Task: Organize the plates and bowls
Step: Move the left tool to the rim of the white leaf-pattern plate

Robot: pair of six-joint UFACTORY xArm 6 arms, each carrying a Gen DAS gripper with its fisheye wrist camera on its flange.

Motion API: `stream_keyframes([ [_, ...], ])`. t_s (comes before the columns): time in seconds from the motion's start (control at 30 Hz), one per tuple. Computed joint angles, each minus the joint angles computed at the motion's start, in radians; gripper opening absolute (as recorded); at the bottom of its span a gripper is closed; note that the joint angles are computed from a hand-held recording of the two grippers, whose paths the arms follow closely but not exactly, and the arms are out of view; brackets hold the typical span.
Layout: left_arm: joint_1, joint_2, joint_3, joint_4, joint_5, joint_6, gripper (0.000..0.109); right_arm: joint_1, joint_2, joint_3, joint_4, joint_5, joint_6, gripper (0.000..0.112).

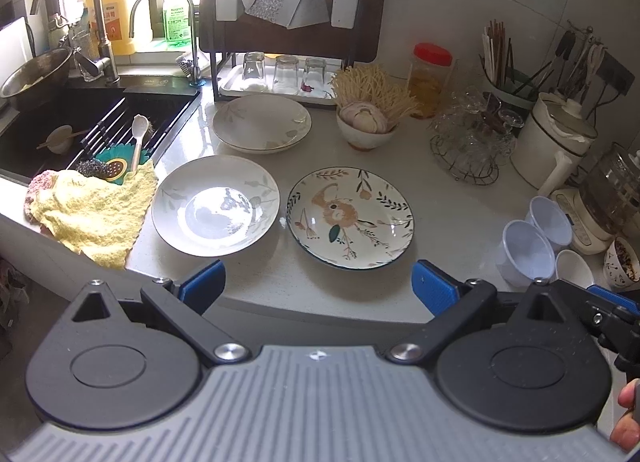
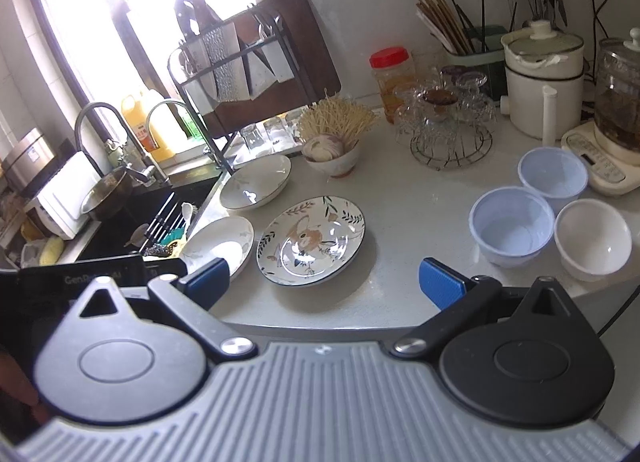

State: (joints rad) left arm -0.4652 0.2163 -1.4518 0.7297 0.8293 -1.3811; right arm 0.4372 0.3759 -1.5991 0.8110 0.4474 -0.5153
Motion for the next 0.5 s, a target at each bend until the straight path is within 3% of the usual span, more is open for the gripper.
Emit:
stream_keyframes([
  [0.13, 0.064, 0.0, 0.033, 0.001, -0.077, 0.099, 0.101, 0.038, 0.06, -0.055, -0.139, -0.068, 0.182, 0.103],
  [0.27, 0.147, 0.005, 0.051, -0.04, -0.172, 0.23, 0.101, 0.064, 0.14, -0.163, -0.312, -0.071, 0.384, 0.103],
  [0.5, 0.292, 0.048, 0.066, -0.195, -0.342, 0.484, 0.101, 0.104, 0.32, -0.434, -0.6, 0.032, 0.727, 0.103],
])
